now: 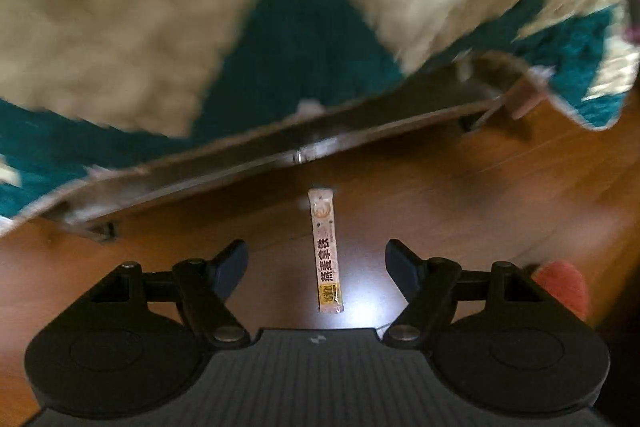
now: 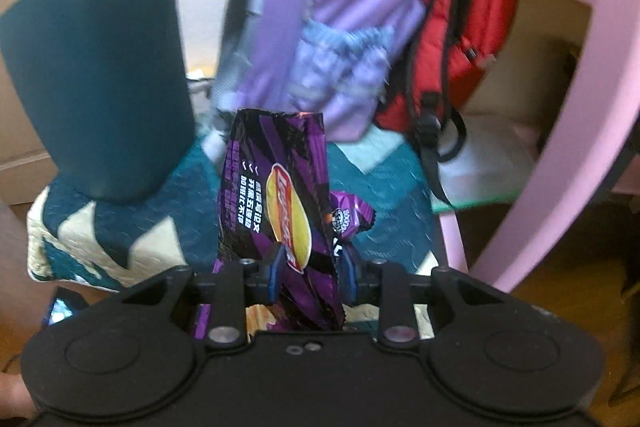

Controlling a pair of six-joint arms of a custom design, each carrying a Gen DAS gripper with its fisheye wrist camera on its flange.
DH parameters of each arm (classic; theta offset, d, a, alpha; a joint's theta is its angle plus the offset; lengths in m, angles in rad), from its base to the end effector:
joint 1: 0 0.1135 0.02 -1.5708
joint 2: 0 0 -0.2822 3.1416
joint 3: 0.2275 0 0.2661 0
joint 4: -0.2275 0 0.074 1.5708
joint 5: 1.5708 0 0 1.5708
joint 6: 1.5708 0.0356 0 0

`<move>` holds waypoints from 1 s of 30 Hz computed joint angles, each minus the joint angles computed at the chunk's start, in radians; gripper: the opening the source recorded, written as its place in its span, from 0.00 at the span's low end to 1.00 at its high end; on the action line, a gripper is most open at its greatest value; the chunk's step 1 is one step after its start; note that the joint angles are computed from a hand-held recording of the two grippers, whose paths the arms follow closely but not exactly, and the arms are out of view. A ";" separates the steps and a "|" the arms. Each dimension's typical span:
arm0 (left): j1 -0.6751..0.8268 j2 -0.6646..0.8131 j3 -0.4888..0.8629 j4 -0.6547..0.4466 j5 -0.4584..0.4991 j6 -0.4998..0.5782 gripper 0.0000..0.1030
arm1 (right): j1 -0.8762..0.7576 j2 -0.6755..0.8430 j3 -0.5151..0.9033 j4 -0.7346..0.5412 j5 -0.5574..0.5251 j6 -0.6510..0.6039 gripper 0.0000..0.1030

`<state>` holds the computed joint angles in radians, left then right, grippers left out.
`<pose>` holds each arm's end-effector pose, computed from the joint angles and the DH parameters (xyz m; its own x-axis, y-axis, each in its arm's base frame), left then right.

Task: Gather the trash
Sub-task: 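Lower the left tool and grasp the white stick sachet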

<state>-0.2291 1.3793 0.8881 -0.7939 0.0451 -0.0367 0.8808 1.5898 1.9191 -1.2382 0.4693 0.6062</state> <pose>0.2471 -0.0593 0.2161 -0.9425 0.1822 -0.2801 0.2048 0.9773 -0.0536 0.2137 0.2337 0.4529 -0.7037 -0.0544 -0.7084 -0.1338 0.9894 0.0570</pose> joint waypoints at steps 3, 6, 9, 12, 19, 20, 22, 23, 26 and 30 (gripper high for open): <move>-0.023 0.140 -0.044 0.135 -0.003 -0.043 0.73 | -0.026 -0.075 -0.152 0.076 -0.015 0.043 0.28; -0.024 0.277 -0.057 0.234 0.022 -0.084 0.73 | -0.049 -0.117 -0.252 0.126 -0.040 0.072 0.28; -0.021 0.380 -0.068 0.307 0.033 -0.124 0.73 | -0.066 -0.129 -0.303 0.168 -0.065 0.060 0.27; -0.022 0.455 -0.080 0.370 0.032 -0.138 0.73 | -0.085 -0.126 -0.324 0.195 -0.093 0.034 0.27; -0.024 0.557 -0.093 0.454 0.030 -0.169 0.59 | -0.114 -0.112 -0.353 0.244 -0.129 -0.004 0.27; -0.024 0.563 -0.096 0.459 0.027 -0.173 0.58 | -0.117 -0.112 -0.356 0.248 -0.134 -0.002 0.27; -0.024 0.573 -0.103 0.472 0.030 -0.180 0.55 | -0.120 -0.111 -0.362 0.254 -0.140 0.006 0.27; -0.024 0.578 -0.107 0.477 0.031 -0.186 0.54 | -0.123 -0.109 -0.363 0.256 -0.145 0.009 0.27; -0.029 0.592 -0.116 0.487 0.032 -0.189 0.46 | -0.123 -0.102 -0.360 0.259 -0.141 0.007 0.27; -0.040 0.621 -0.112 0.502 0.039 -0.209 0.33 | -0.119 -0.100 -0.361 0.261 -0.131 0.004 0.26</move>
